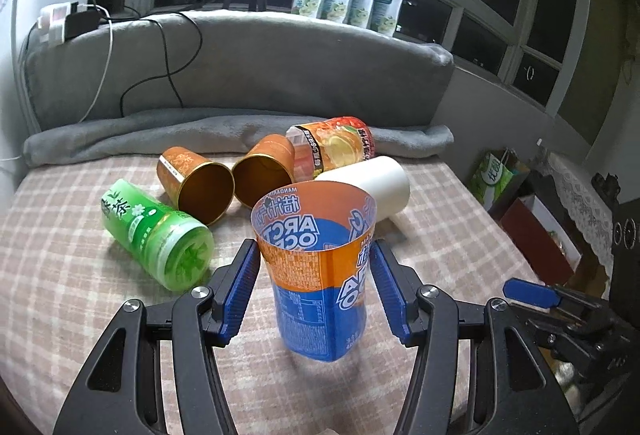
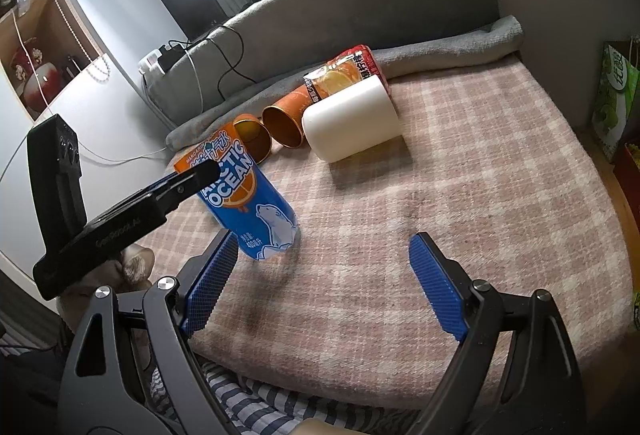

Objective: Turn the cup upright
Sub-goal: 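Set the bottle upright on the table and open the left tool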

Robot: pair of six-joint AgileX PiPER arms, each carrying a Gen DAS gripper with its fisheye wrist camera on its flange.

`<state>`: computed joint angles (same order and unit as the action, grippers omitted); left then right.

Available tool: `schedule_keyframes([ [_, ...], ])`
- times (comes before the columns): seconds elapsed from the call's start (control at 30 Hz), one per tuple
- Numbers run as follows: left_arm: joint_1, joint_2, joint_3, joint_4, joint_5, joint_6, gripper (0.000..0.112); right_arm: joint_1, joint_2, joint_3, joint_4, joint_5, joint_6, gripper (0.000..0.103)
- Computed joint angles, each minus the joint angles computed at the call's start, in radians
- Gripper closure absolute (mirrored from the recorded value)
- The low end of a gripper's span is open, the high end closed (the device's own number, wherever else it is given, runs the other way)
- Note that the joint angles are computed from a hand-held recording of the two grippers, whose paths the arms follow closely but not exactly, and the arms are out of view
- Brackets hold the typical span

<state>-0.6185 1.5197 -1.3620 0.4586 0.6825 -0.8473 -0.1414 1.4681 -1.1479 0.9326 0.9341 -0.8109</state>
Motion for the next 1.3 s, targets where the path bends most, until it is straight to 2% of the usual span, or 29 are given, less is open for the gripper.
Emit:
schedule_keyframes([
  [0.3,-0.045,-0.018,0.020,0.007,0.011,0.013,0.056,-0.001,-0.014,0.007,-0.002,-0.003,0.012,0.013],
  [0.47,-0.049,-0.018,0.016,-0.033,0.007,0.057,0.056,-0.009,-0.028,0.018,0.001,0.000,0.005,0.013],
  [0.6,-0.025,-0.016,0.013,-0.141,0.005,0.138,0.048,-0.015,-0.043,0.027,0.008,-0.007,-0.006,0.013],
  [0.77,-0.032,-0.043,0.043,-0.142,0.001,0.136,0.041,-0.021,-0.059,0.040,0.038,-0.020,-0.033,0.013],
  [0.87,-0.035,-0.062,0.061,-0.136,0.003,0.131,0.040,-0.009,-0.069,0.046,0.046,-0.044,-0.039,0.013],
  [1.03,-0.052,-0.129,0.124,-0.068,0.007,0.072,0.040,0.045,-0.112,0.071,0.031,-0.161,-0.048,0.013],
  [1.1,-0.063,-0.168,0.158,-0.010,0.004,0.013,0.040,0.068,-0.129,0.080,0.027,-0.212,-0.050,0.009],
  [1.23,-0.127,-0.258,0.229,0.241,0.051,-0.210,0.039,0.153,-0.174,0.104,-0.025,-0.370,-0.020,0.006],
  [1.3,-0.166,-0.301,0.258,0.371,0.102,-0.321,0.033,0.206,-0.196,0.118,-0.084,-0.460,0.024,0.004],
])
